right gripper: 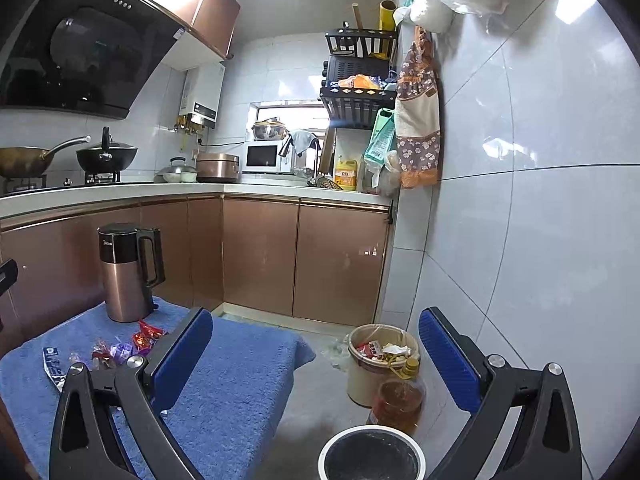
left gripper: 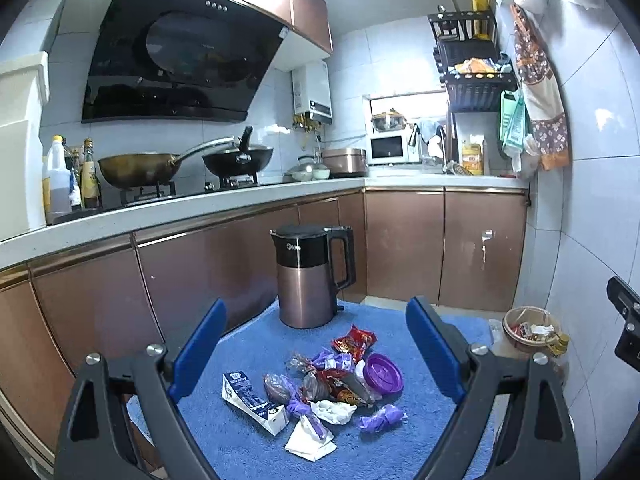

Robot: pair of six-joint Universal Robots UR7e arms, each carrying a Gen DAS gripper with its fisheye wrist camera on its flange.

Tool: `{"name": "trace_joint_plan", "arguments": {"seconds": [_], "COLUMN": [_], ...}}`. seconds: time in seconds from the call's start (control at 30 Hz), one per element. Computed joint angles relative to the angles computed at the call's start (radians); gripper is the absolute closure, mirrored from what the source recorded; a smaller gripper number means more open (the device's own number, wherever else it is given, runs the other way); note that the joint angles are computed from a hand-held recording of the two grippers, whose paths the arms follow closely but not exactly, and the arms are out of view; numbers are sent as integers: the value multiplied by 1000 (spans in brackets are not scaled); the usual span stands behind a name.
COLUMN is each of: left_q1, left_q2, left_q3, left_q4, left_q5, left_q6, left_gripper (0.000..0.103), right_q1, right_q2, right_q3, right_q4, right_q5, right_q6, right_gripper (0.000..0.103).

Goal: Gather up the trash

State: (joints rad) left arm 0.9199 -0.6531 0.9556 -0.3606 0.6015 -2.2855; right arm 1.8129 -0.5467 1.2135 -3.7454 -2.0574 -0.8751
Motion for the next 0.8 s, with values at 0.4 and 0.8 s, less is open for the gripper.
{"name": "trace_joint_plan", "arguments": {"seconds": [0.4,0.8], "left_q1": [42,78], "left_q2": [75,204], "left_q3": [-175,-432], "left_q4": [163,394], "left_q5": [-25,-18], "left_q6": [-9,-92], "left_gripper": [12,12], "right_q1": [-3,-16], "right_q2": [93,167], "right_q3": [-168,-290], "right_q4": [131,218], "right_q5": [-4,-13], "right_q6": [-11,-16], "right_gripper": [0,0]}}
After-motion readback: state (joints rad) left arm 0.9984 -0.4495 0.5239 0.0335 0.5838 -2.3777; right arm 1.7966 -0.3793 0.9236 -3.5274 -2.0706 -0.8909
